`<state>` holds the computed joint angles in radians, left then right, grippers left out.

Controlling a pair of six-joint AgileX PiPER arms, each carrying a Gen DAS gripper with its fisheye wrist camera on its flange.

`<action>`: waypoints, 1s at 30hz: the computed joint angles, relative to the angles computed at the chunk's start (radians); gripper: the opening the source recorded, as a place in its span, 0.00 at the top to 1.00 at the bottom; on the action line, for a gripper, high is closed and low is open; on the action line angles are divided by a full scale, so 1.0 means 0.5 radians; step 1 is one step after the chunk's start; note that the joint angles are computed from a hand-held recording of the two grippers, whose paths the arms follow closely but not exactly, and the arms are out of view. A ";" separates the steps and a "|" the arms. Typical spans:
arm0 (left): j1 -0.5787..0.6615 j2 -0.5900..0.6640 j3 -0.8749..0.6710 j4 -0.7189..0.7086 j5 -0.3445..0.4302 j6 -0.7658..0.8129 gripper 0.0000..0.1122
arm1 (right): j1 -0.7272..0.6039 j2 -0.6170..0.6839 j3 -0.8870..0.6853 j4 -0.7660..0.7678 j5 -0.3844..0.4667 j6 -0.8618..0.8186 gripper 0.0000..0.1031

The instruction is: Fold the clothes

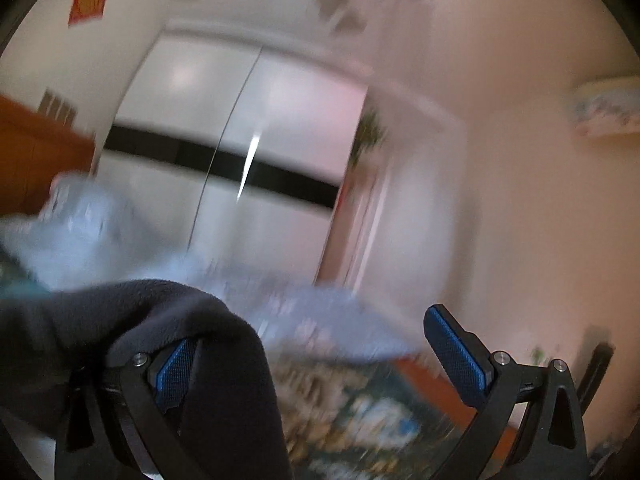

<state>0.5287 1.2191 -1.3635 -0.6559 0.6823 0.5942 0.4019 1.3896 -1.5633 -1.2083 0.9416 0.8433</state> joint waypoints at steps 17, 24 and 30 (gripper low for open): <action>-0.695 1.228 -0.682 1.402 -0.151 -1.379 0.93 | -0.429 1.030 -0.393 0.292 -0.317 -0.192 0.00; -0.787 1.693 -0.954 1.680 0.012 -1.573 0.93 | -0.526 1.616 -1.056 0.841 -0.061 -0.686 0.00; -0.770 1.781 -0.954 1.600 0.024 -1.541 0.92 | -0.507 1.739 -1.186 0.853 0.025 -0.773 0.00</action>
<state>0.1440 2.1094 -1.8405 0.1441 0.6944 -0.1762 0.1485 2.2593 -2.1561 -0.7819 0.9542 0.4567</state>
